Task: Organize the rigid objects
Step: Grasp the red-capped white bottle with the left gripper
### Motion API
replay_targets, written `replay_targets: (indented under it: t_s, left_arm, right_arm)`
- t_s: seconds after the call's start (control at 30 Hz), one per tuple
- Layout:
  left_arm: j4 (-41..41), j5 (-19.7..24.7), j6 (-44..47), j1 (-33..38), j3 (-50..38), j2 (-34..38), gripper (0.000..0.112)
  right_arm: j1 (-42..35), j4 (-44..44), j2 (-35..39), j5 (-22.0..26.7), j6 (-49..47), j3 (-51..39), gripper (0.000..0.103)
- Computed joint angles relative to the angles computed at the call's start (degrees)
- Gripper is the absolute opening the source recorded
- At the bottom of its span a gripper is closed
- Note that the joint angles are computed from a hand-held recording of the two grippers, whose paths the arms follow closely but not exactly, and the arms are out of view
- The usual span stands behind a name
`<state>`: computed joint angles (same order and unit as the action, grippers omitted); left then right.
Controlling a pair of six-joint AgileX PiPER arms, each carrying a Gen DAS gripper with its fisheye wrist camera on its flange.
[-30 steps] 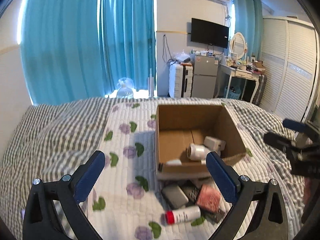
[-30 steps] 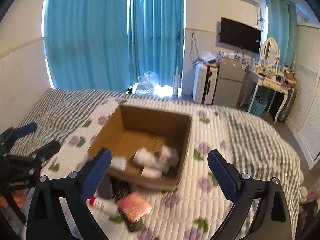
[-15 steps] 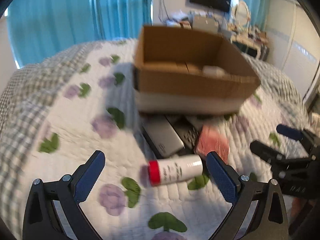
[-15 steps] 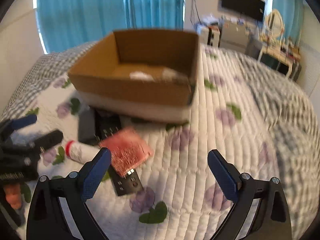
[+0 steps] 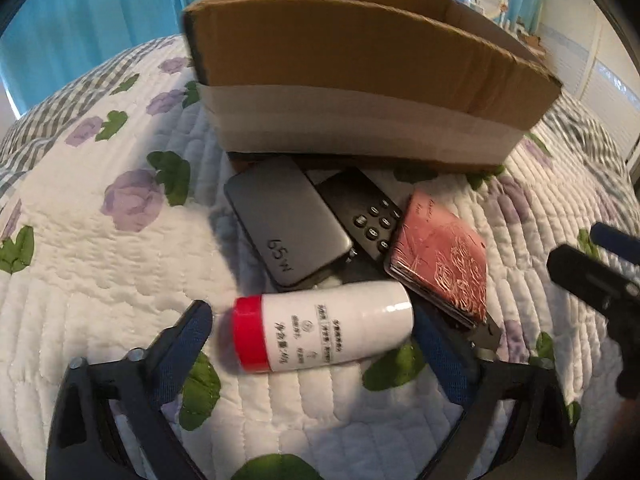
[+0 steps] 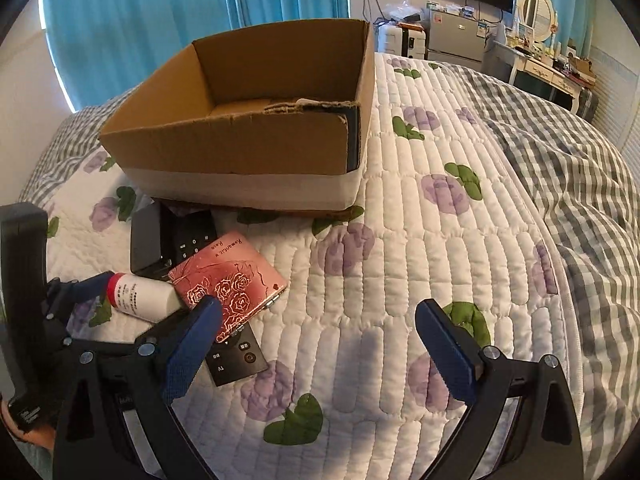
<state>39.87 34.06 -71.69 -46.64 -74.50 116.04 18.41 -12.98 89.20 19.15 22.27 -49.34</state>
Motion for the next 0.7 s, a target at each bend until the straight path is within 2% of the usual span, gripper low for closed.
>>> replay_targets:
  t_s: [0.03, 0.1, 0.17, 0.27, 0.33, 0.47, 0.53, 0.57, 0.63, 0.7]
  left_arm:
    - [-1.14, -1.87, 1.11, 0.46, 1.03, -0.69, 0.082]
    - [-1.09, -2.02, 1.55, 0.14, 1.86, -1.64, 0.082]
    - [-0.77, -1.24, 1.36, -0.67, 2.71, -2.87, 0.082]
    - [4.21, 1.04, -4.46, -2.37, 6.14, -7.25, 0.082]
    - [6.91, 1.86, -8.6, -2.33, 9.19, -11.31, 0.082]
    - [8.71, 4.98, -11.32, -1.27, 11.89, -14.88, 0.082]
    - [7.61, 3.49, -11.6, -0.15, 12.57, -15.25, 0.082]
    - [6.32, 2.17, -10.38, 0.98, 12.54, -15.2, 0.082]
    - [5.47, 1.31, -9.72, 0.96, 13.1, -15.72, 0.082]
    - [5.71, 1.54, -10.59, 0.15, 13.47, -15.95, 0.082]
  right_arm:
    - [0.27, -1.19, 0.11, 0.12, 1.16, -0.04, 0.097]
    - [1.05, -4.46, 0.12, 0.22, 4.24, 0.09, 0.097]
    - [2.2, -8.66, -0.1, -0.07, 7.99, 0.53, 0.097]
    - [4.49, -13.8, -0.35, -0.09, 11.61, 0.82, 0.097]
    - [5.87, -13.29, 0.32, -0.01, 9.86, 0.2, 0.097]
    - [8.87, -12.14, 3.84, 0.81, 7.18, -2.75, 0.097]
    - [10.9, -12.76, 6.76, 1.71, 7.0, -5.1, 0.097]
    - [12.27, -14.59, 8.71, 2.1, 8.29, -6.53, 0.096]
    - [13.37, -16.69, 10.69, 1.9, 10.31, -7.54, 0.087]
    - [13.61, -17.67, 12.88, 3.34, 12.23, -9.29, 0.07]
